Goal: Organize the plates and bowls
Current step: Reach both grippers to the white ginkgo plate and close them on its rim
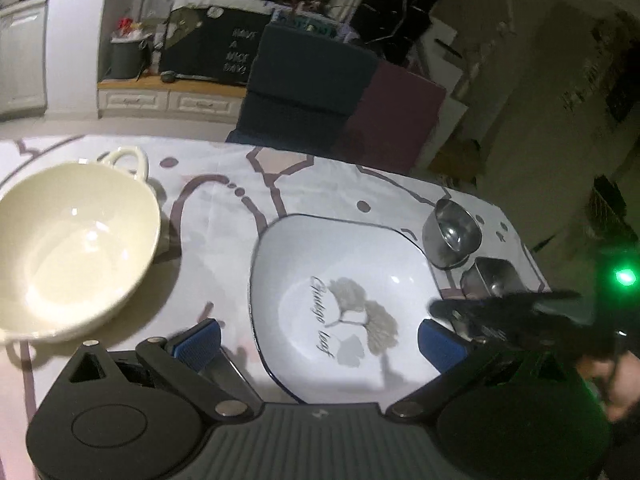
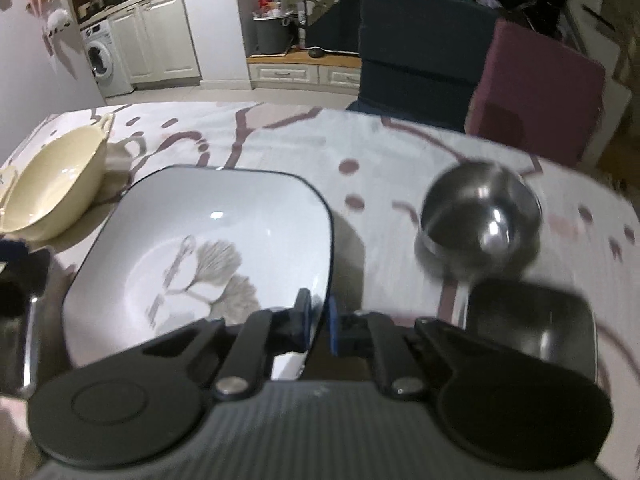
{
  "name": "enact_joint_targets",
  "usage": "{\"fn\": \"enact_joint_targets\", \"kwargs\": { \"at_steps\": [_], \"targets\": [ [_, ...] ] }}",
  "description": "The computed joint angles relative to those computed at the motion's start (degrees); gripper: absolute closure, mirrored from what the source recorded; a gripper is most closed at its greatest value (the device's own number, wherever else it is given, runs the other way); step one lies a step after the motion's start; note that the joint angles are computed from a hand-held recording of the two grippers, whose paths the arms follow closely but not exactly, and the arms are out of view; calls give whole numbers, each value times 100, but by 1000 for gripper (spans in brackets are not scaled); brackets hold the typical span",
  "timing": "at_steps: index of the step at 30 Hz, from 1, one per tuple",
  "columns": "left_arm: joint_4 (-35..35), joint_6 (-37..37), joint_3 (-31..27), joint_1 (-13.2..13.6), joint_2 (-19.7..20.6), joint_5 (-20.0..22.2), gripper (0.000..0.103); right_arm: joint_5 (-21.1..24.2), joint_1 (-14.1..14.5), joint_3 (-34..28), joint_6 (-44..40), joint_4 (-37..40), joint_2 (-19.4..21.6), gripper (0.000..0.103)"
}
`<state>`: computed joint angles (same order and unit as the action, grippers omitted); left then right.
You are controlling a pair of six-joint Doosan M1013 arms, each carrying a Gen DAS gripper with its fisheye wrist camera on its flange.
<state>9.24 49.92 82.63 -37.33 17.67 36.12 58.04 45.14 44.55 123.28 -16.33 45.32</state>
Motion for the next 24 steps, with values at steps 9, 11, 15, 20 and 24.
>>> {"fn": "enact_joint_targets", "kwargs": {
  "at_steps": [9, 11, 15, 20, 24],
  "targets": [
    [-442, 884, -209, 167, 230, 154, 25, -83, 133, 571, 1317, -535, -354, 100],
    [-617, 1044, -254, 202, 289, 149, 26, 531, 223, 347, 1556, -1073, -224, 103],
    [-743, 1253, -309, 245, 357, 129, 31, -52, 19, 932, 2366, -417, -506, 103],
    [-747, 1151, -289, 293, 363, 108, 33, -695, 41, 1149, 2794, -785, -662, 100],
    [-642, 1103, -278, 305, 364, 120, 31, -740, 6, 1014, 2731, -515, -561, 84]
  ]
}}
